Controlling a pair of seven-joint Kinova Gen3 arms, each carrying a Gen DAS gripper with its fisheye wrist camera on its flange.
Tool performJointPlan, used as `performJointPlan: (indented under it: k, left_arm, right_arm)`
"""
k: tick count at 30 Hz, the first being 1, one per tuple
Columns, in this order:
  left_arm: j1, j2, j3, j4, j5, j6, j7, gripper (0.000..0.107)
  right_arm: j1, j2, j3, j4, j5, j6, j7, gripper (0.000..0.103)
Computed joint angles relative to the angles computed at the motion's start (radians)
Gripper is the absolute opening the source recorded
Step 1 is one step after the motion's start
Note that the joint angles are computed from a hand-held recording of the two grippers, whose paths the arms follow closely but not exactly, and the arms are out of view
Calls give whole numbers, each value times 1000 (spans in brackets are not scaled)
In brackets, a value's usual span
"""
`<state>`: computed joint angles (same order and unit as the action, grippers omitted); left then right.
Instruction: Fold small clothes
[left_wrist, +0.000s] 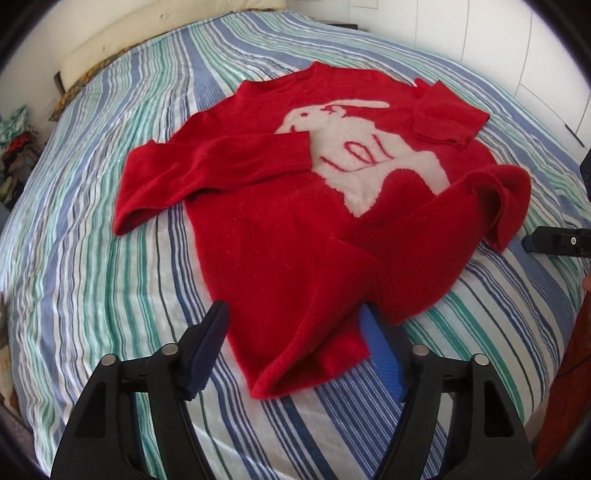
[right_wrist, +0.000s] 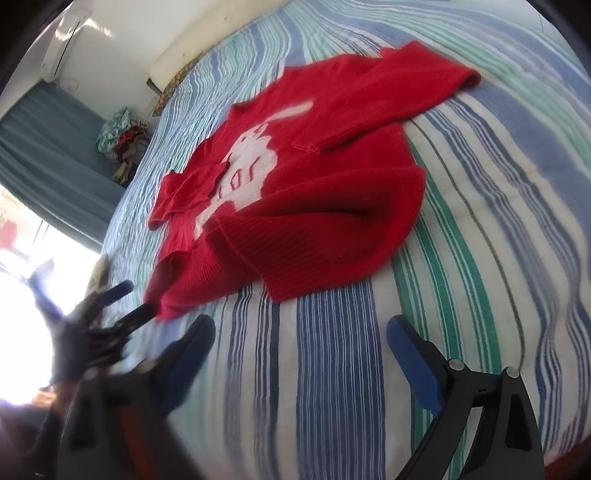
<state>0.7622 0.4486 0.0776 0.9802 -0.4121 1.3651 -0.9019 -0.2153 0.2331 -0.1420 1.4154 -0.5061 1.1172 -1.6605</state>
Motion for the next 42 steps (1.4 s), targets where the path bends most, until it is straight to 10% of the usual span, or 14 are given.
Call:
performJointPlan:
  k: [4, 8, 16, 22, 28, 31, 34, 36, 38, 42]
  left_arm:
    - [-82, -18, 31, 40, 119, -99, -28, 5]
    - [-90, -104, 32, 124, 132, -204, -1, 4]
    - [-158, -273, 127, 228, 224, -164, -209, 14]
    - [-130, -318, 129, 313, 206, -82, -44, 55]
    - [-253, -401, 136, 466, 371, -269, 127, 63]
    - [-252, -318, 158, 415, 383, -266, 126, 63]
    - [-236, -239, 157, 363, 412, -259, 108, 63]
    - [-215, -202, 147, 332, 413, -246, 125, 59]
    - [-194, -179, 136, 295, 399, -200, 140, 4]
    - [-168, -229, 114, 297, 360, -147, 184, 2]
  right_arm:
    - [153, 18, -138, 117, -163, -157, 91, 76]
    - [125, 46, -63, 105, -301, -134, 194, 10]
    - [264, -13, -136, -131, -122, 191, 201, 7]
    - [62, 11, 105, -252, 108, 419, 143, 18]
    - [160, -1, 80, -192, 27, 398, 79, 24]
    - [183, 16, 64, -128, -77, 383, 60, 58]
    - [132, 40, 56, -93, -81, 350, 43, 61]
    - [139, 45, 32, -43, -122, 290, 64, 60]
    - [156, 76, 3, -16, -178, 277, 96, 10]
    - [109, 67, 46, -79, -126, 338, 77, 10]
